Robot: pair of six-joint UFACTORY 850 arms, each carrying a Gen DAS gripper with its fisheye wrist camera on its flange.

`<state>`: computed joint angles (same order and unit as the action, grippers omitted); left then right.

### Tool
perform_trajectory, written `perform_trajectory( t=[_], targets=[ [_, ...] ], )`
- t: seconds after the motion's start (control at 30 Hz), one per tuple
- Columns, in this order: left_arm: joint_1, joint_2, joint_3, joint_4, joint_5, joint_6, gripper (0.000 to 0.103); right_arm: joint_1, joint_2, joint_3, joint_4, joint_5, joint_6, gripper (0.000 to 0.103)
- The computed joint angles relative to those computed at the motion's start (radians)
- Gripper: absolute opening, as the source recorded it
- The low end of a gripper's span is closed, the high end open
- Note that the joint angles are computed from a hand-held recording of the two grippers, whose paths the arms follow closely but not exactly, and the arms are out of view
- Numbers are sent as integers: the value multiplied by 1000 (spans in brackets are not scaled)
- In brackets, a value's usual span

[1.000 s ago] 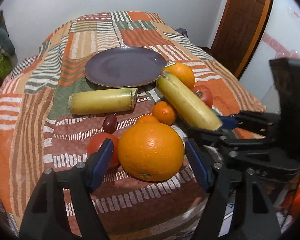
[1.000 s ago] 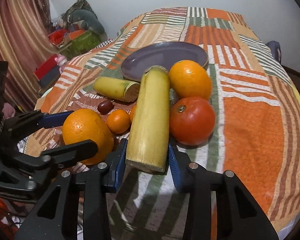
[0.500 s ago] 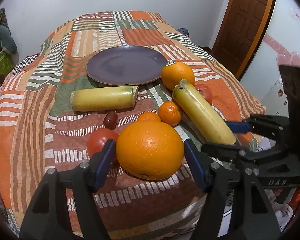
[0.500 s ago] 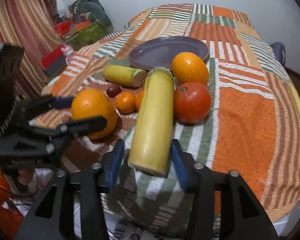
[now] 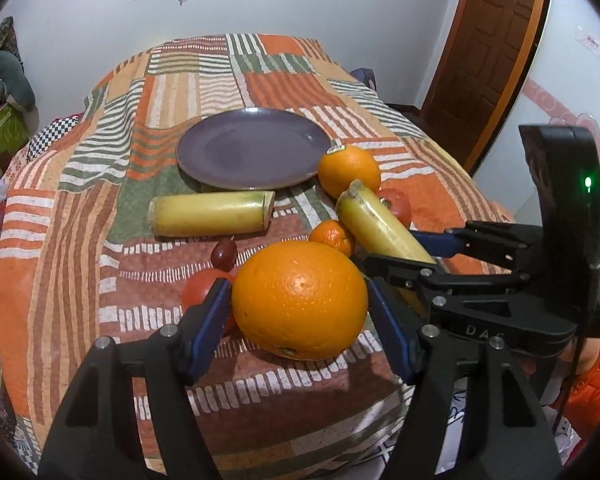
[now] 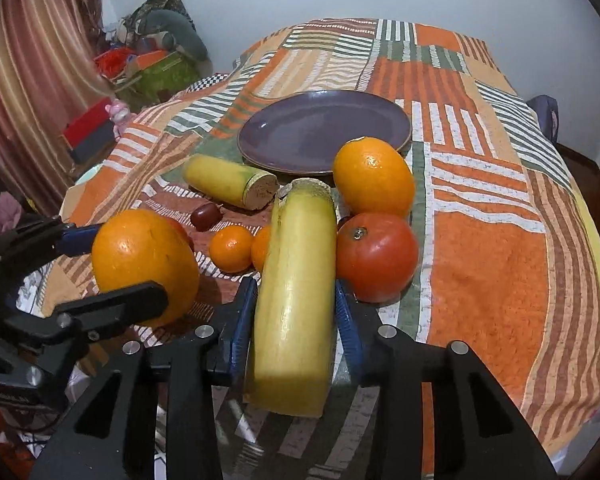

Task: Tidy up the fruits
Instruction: 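Close the left tool on the orange while the right tool grasps the yellow cylinder, then lift the yellow cylinder onto the purple plate and open the right tool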

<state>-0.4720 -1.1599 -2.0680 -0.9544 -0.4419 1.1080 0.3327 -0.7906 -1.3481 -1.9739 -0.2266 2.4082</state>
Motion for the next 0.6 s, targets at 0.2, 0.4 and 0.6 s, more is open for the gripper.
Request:
perform_trajectory(
  t=[0.2,0.4,0.6],
  targets=[
    [8,3,-25,-34,-2,21,69,7,41,42,-73,-51,61,34],
    [10,-19,-97,-24,19,3,69,9,79,54,-166,-116,136,33],
    [14,-65,-198,32,17,-79,69,1,74,17,-146,-114,63,33]
  ],
)
